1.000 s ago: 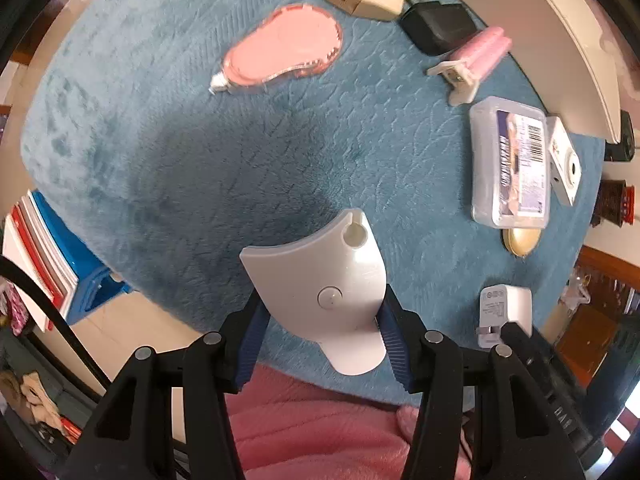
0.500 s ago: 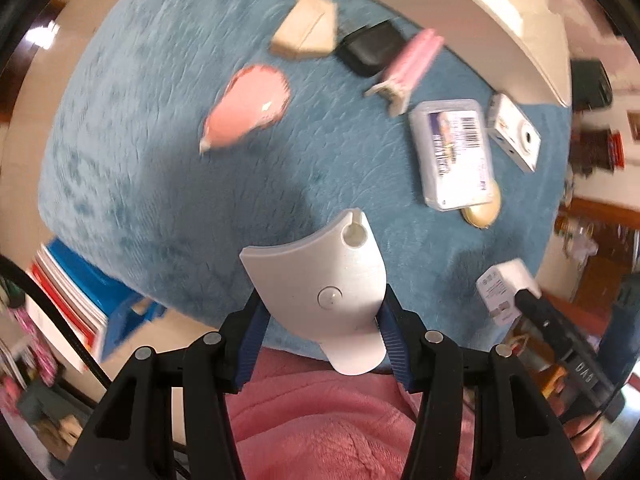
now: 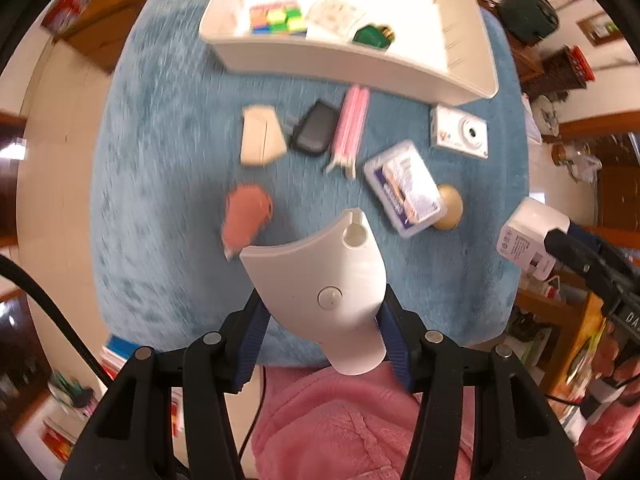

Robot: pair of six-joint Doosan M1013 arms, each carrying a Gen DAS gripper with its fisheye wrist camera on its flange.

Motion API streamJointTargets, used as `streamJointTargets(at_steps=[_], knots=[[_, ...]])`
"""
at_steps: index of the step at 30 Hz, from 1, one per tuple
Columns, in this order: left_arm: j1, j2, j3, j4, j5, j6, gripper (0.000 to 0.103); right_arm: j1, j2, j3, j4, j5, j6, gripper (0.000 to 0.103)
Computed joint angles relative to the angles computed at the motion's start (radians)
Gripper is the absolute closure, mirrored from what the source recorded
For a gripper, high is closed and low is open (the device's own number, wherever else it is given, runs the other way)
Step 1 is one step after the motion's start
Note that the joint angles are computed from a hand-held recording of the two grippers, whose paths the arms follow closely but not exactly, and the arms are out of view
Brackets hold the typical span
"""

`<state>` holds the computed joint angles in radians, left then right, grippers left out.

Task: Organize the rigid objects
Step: 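Lower the right tool onto the white charger and close it around the charger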

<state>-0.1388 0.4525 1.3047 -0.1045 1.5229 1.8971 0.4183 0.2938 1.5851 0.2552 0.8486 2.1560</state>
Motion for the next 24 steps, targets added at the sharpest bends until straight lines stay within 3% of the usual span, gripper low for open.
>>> streamJointTargets(at_steps=[2, 4, 10, 21, 24], knots=[[-0.006, 0.012, -0.025, 0.002, -0.004, 0.028, 0.046, -0.004, -0.001, -0.015, -0.014, -0.035, 0.004, 0.099], [-0.009, 0.024, -0.052, 0.000, -0.009, 0.054, 0.046, -0.026, -0.002, -0.016, 0.077, -0.101, -0.026, 0.097], [-0.017, 0.048, -0.124, -0.004, -0.031, 0.117, 0.046, -0.032, 0.003, -0.052, -0.011, -0.150, 0.055, 0.098], [-0.005, 0.057, -0.135, -0.018, -0.047, 0.147, 0.046, -0.005, 0.055, -0.060, 0.064, -0.044, 0.115, 0.097], [-0.004, 0.055, -0.126, -0.009, -0.051, 0.158, 0.046, 0.010, 0.077, -0.053, 0.105, -0.017, 0.141, 0.086]])
